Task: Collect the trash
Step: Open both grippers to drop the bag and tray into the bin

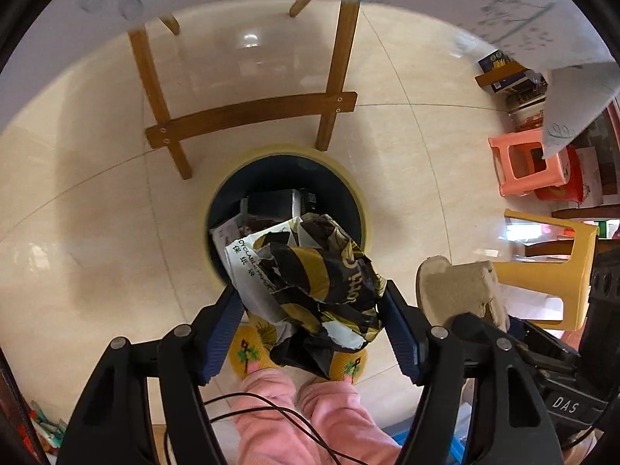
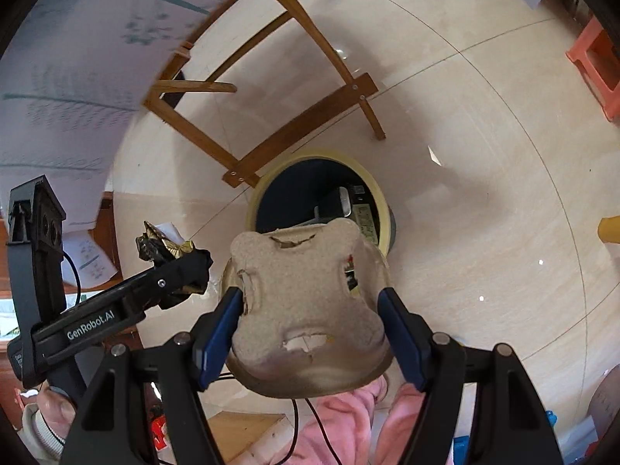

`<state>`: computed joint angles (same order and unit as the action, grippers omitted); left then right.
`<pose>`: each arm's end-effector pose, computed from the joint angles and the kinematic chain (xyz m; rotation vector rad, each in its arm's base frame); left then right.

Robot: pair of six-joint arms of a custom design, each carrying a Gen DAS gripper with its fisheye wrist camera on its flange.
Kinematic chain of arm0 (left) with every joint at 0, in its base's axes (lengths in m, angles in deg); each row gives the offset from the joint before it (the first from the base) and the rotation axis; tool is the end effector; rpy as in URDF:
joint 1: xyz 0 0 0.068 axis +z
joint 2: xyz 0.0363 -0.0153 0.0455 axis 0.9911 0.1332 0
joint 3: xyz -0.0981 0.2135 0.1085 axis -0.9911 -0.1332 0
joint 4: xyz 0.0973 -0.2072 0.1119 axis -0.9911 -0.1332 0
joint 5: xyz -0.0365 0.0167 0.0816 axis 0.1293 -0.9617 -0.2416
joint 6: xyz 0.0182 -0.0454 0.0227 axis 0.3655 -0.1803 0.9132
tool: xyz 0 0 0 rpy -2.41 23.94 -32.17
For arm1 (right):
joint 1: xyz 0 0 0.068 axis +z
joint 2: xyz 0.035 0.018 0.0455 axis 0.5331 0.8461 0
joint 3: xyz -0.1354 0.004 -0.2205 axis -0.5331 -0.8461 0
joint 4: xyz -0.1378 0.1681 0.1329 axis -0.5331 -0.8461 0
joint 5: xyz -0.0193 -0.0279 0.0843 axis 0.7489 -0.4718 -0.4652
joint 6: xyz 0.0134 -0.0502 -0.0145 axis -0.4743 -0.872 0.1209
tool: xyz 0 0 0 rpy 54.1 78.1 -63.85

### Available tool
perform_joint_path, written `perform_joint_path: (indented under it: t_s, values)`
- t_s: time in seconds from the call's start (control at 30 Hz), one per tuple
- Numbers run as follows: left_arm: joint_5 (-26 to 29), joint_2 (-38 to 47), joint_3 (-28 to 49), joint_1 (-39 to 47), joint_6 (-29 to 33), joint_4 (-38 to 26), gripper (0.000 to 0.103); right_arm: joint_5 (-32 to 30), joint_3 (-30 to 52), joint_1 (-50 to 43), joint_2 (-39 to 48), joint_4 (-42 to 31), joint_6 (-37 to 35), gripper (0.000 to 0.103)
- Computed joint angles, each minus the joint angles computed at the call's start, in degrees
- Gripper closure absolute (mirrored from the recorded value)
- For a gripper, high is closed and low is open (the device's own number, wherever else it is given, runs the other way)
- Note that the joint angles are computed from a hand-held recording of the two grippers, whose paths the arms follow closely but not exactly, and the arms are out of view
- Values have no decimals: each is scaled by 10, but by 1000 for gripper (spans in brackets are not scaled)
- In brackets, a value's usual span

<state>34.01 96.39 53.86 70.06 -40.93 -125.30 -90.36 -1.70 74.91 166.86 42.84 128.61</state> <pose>0.3752 -0.0907 0.1512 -0.5174 -3.0320 0.3817 0.2618 0.2484 0.1677 0.8022 2.8340 0.7061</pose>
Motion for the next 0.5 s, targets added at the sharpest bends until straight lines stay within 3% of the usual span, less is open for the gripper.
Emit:
perform_joint_path:
  t_s: [0.03,0.13,0.2,0.5]
  values:
    - [5,13,9,0,-2,1,33,-1,-5,-2,4,7,1,31]
    - [8,49,30,3,-3,-1,16,2,0,-7,25,19,2,31]
    - [-3,49,23,0,0,18,10,4,9,-10,39,19,-1,31]
    - [-46,15,-14,18,37,69,8,-10,92,-19,130,4,-19,31]
